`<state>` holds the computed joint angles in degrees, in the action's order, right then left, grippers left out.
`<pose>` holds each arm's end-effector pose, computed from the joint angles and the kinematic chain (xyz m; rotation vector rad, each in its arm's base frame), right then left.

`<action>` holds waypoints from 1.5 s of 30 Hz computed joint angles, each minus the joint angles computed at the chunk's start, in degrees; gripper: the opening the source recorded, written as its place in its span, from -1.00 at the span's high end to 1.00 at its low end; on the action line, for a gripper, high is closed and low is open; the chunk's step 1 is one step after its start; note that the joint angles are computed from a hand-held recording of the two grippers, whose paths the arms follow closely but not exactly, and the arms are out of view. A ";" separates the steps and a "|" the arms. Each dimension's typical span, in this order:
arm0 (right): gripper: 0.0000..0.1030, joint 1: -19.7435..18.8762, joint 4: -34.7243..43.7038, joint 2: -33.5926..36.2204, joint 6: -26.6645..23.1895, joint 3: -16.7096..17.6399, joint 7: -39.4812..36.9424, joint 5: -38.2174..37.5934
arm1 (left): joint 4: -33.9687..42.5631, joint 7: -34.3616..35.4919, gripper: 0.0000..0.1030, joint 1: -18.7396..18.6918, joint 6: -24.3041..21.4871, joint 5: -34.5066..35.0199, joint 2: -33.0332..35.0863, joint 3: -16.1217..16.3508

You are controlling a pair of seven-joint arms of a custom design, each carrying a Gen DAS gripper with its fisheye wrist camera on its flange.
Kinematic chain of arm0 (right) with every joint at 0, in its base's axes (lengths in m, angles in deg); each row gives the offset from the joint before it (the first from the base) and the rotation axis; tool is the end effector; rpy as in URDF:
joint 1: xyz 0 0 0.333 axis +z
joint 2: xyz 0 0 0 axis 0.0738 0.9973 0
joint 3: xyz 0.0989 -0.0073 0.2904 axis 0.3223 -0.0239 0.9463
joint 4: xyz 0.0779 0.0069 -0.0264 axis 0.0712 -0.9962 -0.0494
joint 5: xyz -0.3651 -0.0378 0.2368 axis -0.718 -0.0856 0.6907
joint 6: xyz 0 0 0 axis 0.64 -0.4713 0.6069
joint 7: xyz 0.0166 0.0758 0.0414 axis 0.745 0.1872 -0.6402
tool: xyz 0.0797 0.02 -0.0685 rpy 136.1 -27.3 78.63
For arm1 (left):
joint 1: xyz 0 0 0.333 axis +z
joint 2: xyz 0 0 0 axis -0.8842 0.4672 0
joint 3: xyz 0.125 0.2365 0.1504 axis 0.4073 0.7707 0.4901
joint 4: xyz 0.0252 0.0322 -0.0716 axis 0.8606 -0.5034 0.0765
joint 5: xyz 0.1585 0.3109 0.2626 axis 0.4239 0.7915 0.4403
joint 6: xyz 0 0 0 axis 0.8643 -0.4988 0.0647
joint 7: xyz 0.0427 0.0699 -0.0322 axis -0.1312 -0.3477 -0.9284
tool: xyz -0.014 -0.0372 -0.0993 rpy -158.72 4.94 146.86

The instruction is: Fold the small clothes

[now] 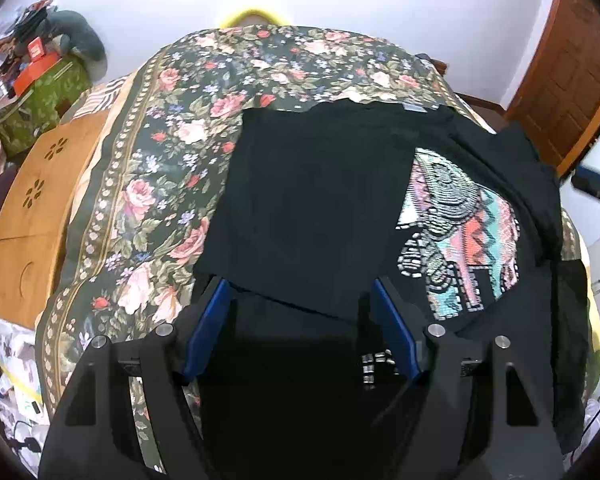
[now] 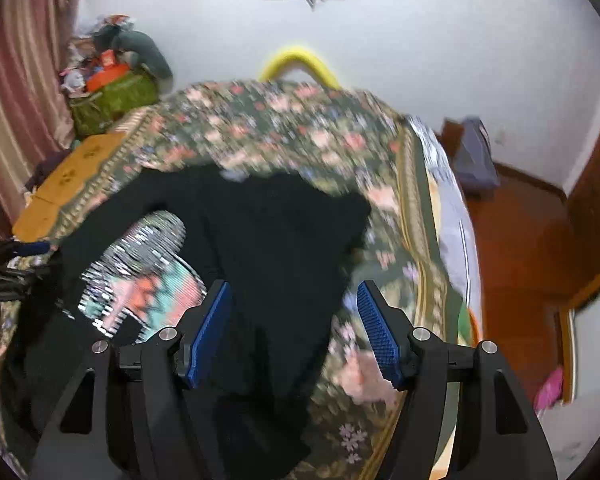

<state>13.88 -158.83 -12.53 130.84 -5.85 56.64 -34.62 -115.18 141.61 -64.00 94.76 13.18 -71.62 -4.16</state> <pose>0.6706 0.1514 0.6025 -2.1260 1.1462 -0.3758 0.5750 -0.1151 0.5493 -2.1404 1.6148 -0.5279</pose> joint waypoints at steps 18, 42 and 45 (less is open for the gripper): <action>0.93 -0.05 -3.79 -1.55 2.23 1.70 -4.01 9.61 | -1.76 -1.14 -0.40 0.31 -0.48 0.34 -0.34 0.11; 0.08 2.75 -3.44 -4.62 -10.34 1.32 -5.15 10.76 | -5.85 -0.65 -0.40 -0.27 -3.70 -1.46 -7.89 -0.66; 0.03 2.92 -7.12 -9.47 -7.83 0.10 -5.95 10.03 | -6.80 -1.28 -0.40 -0.40 -4.67 -1.58 -10.71 -1.14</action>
<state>16.79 -165.95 -22.00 123.01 -5.76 50.68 -24.59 -121.98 140.33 -64.40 90.09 11.60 -82.33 -5.30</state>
